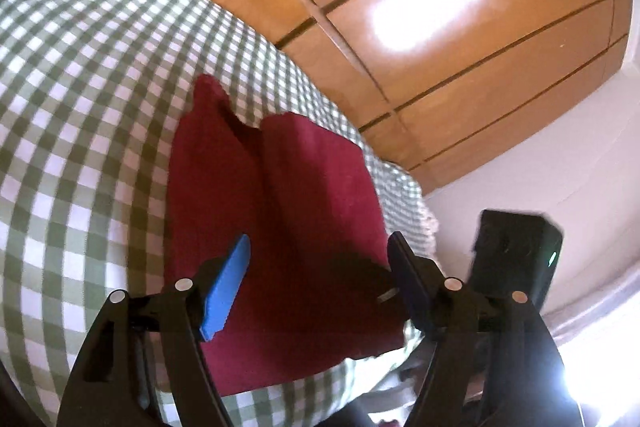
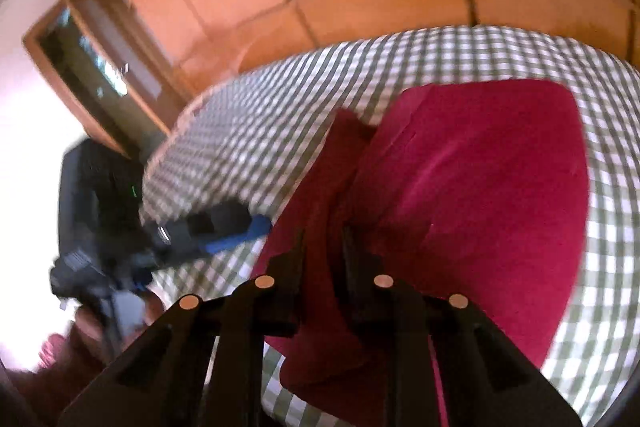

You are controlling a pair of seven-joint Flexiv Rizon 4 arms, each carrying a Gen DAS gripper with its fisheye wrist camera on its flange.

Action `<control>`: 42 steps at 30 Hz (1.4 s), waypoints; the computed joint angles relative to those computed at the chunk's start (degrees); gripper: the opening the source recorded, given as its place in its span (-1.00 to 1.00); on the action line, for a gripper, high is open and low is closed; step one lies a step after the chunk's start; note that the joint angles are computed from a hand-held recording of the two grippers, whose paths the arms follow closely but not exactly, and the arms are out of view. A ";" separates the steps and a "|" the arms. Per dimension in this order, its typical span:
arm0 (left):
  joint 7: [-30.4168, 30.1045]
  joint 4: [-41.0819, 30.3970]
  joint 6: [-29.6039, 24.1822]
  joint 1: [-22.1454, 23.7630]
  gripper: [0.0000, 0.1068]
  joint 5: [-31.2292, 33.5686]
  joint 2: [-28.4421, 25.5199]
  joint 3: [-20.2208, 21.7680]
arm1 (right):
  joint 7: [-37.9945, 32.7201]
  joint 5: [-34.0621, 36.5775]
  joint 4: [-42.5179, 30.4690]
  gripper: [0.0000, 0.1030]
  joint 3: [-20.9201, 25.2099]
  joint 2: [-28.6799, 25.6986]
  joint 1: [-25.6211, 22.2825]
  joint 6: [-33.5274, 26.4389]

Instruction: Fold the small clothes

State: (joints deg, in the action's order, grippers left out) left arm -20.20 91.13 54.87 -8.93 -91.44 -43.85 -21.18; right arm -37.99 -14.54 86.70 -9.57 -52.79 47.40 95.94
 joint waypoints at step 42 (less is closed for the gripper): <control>-20.11 -5.13 23.89 4.77 -0.67 41.24 -6.20 -15.31 | -17.51 26.66 20.40 0.10 -6.71 6.56 10.80 16.48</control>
State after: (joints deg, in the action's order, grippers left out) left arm -40.32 86.00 78.76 -4.16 -50.20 -50.05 -36.49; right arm -55.50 12.12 107.10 -16.27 -46.23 58.20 112.42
